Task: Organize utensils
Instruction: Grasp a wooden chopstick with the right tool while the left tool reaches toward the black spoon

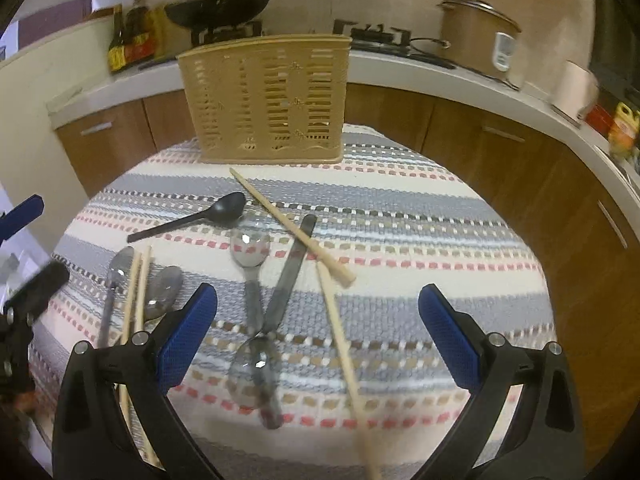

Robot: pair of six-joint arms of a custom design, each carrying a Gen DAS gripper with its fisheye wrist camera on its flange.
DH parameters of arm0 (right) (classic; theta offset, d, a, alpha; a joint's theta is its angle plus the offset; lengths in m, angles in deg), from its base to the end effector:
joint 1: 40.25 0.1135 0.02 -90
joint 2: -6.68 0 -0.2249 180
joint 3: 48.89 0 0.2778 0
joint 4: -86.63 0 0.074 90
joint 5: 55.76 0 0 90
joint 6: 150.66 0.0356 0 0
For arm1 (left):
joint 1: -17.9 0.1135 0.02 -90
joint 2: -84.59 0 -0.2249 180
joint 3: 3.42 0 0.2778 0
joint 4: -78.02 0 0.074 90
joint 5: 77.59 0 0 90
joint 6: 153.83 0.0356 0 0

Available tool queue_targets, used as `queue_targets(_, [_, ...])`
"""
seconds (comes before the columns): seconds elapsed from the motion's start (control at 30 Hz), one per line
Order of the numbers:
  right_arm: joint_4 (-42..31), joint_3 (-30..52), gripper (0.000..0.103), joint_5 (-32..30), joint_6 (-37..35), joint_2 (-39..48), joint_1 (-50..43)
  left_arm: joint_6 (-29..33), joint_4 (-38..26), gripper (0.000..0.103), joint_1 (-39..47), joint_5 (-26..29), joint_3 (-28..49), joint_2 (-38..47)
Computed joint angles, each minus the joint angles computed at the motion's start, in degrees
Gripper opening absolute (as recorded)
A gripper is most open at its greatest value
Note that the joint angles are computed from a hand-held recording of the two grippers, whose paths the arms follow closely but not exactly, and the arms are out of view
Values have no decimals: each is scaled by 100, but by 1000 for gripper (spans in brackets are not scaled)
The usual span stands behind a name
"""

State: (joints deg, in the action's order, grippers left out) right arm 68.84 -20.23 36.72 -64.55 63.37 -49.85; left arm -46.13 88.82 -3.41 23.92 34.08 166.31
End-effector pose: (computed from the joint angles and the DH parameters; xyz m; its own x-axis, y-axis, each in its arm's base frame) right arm 0.2148 -0.0379 0.0923 -0.7188 0.0528 -0.6932 0.1479 0.9859 -0.0782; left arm 0.2560 -0.1075 0.0823 -0.3334 0.4498 -0.8286 0.6431 0.7512 0.1491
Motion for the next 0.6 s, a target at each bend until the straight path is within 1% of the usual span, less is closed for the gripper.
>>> queue_targets(0.07, [-78, 424, 97, -300, -305, 578, -200, 565, -564, 85, -20, 60, 416, 250])
queue_targets(0.1, [-80, 608, 97, -278, -412, 817, -213, 737, -778, 83, -34, 60, 618, 400])
queue_targets(0.13, [-77, 790, 97, -235, -543, 1033, -211, 915, -1057, 78, -42, 79, 907, 605])
queue_targets(0.23, [-289, 1278, 94, -454, -881, 1465, -299, 1041, -1885, 74, 59, 373, 1874, 1262])
queue_targets(0.27, [-421, 1520, 90, -573, -998, 1688, -334, 993, -2184, 73, 106, 496, 2243, 1511])
queue_targets(0.3, [-463, 1696, 85, -584, -1060, 1877, -338, 962, -2668, 73, 178, 715, 2819, 1909])
queue_targets(0.33, [-533, 1870, 82, -602, -1123, 2047, -326, 1003, -3027, 70, 225, 862, 3262, 2226])
queue_targets(0.37, [-639, 2093, 75, -692, -1230, 2266, -341, 1057, -3276, 66, 268, 973, 3536, 2426])
queue_targets(0.4, [-751, 2340, 65, -800, -1297, 2511, -358, 1123, -3714, 65, 272, 1076, 4081, 2829])
queue_targets(0.43, [-872, 2547, 61, -892, -1338, 2702, -373, 1150, -4057, 65, 265, 1122, 4475, 3121])
queue_targets(0.47, [-1071, 2892, 53, -1080, -1398, 3031, -404, 1149, -4375, 60, 263, 1159, 4856, 3401])
queue_targets(0.5, [-1222, 3163, 48, -1242, -1444, 3290, -437, 1141, -4704, 59, 262, 1219, 5263, 3702])
queue_targets(0.53, [-1314, 3344, 44, -1319, -1474, 3451, -453, 1154, -4994, 57, 262, 1280, 5633, 3977])
queue_targets(0.57, [-1415, 3577, 39, -1394, -1522, 3677, -451, 1145, -5198, 55, 253, 1312, 5924, 4196])
queue_targets(0.6, [-1549, 3812, 37, -1494, -1566, 3895, -452, 1135, -5366, 52, 232, 1321, 6184, 4394])
